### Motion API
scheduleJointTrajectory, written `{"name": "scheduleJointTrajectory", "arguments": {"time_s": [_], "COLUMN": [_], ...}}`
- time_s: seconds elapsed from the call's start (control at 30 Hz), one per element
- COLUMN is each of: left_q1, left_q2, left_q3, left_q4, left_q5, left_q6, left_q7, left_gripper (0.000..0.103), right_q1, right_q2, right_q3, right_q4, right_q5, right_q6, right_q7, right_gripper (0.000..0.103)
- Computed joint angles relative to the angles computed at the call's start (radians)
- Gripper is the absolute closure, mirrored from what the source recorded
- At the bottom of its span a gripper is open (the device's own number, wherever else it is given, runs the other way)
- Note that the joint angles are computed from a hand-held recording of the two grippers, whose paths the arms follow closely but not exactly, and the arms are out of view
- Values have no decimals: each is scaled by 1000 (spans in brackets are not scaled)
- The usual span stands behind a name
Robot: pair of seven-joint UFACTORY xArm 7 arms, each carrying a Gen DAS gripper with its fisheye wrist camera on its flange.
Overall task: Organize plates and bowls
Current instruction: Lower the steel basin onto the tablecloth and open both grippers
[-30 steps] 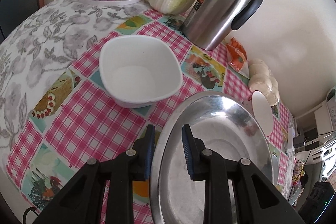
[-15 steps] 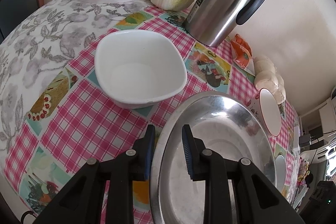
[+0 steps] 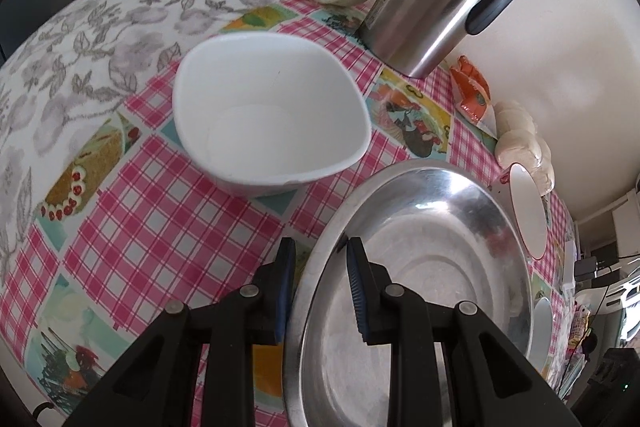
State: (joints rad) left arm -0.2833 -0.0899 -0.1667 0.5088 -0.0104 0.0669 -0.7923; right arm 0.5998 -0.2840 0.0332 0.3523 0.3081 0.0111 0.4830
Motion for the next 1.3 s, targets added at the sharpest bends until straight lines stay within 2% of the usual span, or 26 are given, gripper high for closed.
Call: {"name": "scheduleJointTrajectory", "arguments": {"time_s": [0.07, 0.13, 0.23, 0.53, 0.6, 0.67, 0.77, 0.87, 1.17, 1.23, 1.3], "left_q1": [-43, -41, -23, -24, -8, 16, 39, 54, 53, 49, 46], "left_q2": [11, 16, 16, 3, -6, -20, -38, -66, -107, -112, -114], "left_q3": [31, 27, 11, 15, 3, -17, -38, -55, -80, -83, -89], "left_q4": [-2, -3, 0, 4, 6, 11, 24, 32, 52, 57, 65], "left_q5": [-95, -108, -75, -90, -47, 25, 112, 190, 286, 298, 317], "left_q6": [-8, -12, -5, 39, 56, 74, 107, 149, 231, 250, 272], "left_q7": [72, 79, 52, 59, 31, -17, -76, -126, -193, -203, -215], "left_gripper": [76, 76, 76, 73, 71, 64, 57, 53, 44, 42, 41], "right_q1": [-8, -15, -9, -55, -76, -101, -76, -104, -182, -180, -214], "right_q2": [3, 4, 6, 7, 6, 1, -6, -18, -86, -100, -126], "right_q3": [5, 9, 2, 44, 59, 80, 56, 82, 148, 146, 179], "right_q4": [0, -2, -1, 9, 15, 16, 16, 18, 12, 10, 15], "right_q5": [-1, -2, 1, -23, -34, -52, -29, -47, -131, -142, -186], "right_q6": [2, 3, 6, 42, 61, 77, 88, 110, 172, 180, 214], "right_q7": [8, 15, 14, 41, 53, 70, 54, 74, 165, 174, 207], "right_gripper": [84, 84, 85, 83, 81, 74, 62, 61, 61, 61, 61]}}
